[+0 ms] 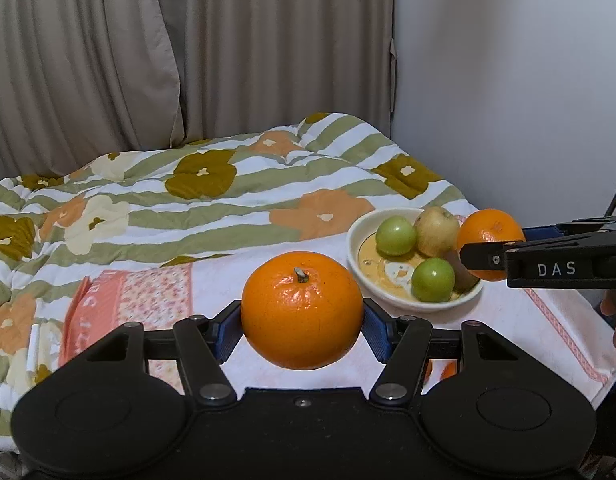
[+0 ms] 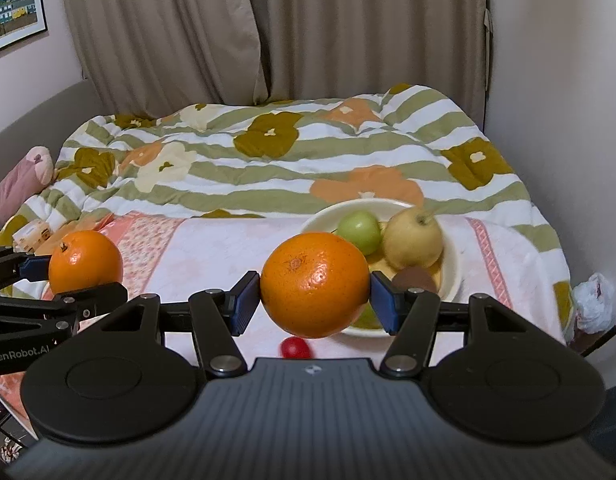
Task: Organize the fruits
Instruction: 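Carry both oranges to the bowl and lower them in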
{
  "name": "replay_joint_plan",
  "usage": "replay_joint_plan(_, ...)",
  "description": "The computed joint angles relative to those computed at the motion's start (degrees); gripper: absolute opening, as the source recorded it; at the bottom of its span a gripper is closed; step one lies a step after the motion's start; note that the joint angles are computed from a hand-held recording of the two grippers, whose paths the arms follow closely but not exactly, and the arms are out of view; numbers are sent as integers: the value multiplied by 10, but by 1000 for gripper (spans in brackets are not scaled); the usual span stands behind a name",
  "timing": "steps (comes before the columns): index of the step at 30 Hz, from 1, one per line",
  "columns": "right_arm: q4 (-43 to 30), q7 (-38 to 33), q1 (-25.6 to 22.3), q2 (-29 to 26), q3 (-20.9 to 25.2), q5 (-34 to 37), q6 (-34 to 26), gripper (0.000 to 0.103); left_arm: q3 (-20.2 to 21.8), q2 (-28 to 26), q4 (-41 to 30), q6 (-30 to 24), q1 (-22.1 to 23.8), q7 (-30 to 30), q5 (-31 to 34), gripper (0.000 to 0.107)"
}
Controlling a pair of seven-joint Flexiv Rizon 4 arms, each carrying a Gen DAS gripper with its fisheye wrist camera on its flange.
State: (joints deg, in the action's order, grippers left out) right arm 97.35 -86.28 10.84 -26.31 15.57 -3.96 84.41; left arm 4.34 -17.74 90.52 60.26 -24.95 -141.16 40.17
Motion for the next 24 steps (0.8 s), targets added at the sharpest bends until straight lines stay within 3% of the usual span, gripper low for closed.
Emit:
replay_joint_plan(10, -121, -82, -50, -81, 41, 36, -69, 74, 5, -99, -104, -17, -1, 45, -59, 66)
replay_joint_plan(24, -252, -160, -55, -164, 38, 102, -161, 74, 30, -249, -267, -60, -10, 150, -166, 66)
